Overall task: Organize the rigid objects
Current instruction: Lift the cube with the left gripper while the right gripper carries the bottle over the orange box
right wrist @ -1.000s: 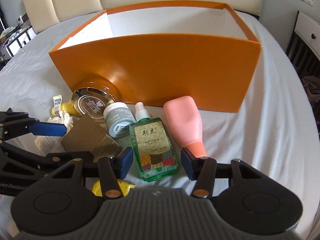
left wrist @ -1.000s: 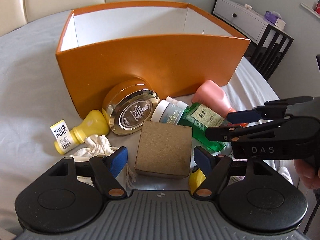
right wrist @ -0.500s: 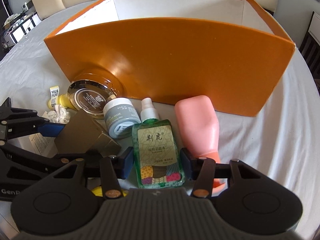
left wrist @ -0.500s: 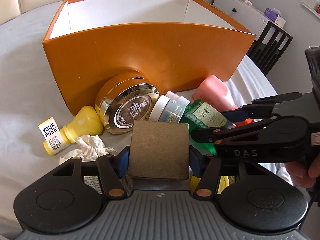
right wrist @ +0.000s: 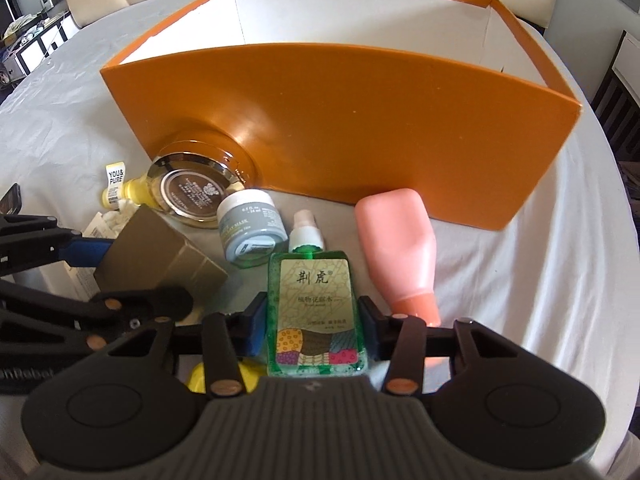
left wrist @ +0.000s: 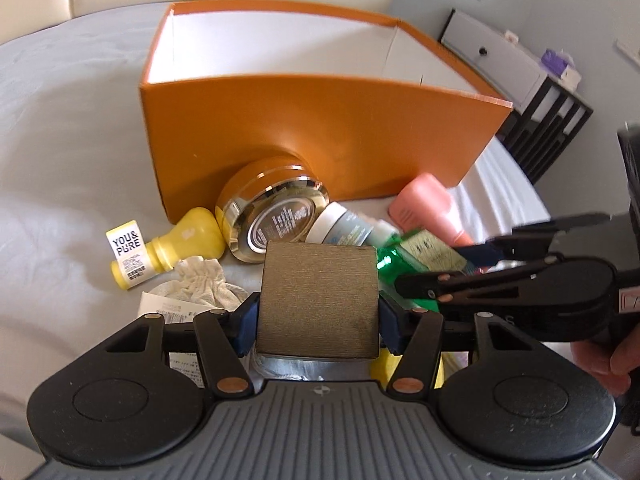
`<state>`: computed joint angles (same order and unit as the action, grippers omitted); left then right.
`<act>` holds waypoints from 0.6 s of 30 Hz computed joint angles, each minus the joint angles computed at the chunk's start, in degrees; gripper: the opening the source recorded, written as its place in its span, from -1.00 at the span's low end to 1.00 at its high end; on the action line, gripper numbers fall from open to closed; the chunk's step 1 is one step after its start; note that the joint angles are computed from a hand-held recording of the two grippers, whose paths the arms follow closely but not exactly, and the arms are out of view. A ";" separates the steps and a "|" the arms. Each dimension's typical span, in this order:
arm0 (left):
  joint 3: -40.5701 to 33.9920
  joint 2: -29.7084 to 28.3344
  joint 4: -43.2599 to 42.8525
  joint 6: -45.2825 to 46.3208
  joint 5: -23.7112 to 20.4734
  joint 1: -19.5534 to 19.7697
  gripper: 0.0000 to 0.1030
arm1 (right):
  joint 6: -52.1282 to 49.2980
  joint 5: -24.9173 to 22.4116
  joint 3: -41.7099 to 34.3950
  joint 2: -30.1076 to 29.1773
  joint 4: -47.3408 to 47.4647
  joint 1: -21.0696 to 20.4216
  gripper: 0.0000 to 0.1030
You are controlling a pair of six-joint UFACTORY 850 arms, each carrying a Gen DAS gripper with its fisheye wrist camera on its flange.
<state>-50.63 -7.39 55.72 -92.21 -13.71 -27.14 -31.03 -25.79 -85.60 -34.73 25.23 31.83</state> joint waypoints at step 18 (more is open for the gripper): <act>-3.48 3.98 17.00 -15.54 -7.70 0.75 0.31 | -13.62 3.50 -0.86 6.29 15.42 -0.55 -0.12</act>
<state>-54.11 -3.40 72.73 -107.75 -21.41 -26.39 -44.65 -22.30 -86.46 -28.44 40.64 31.28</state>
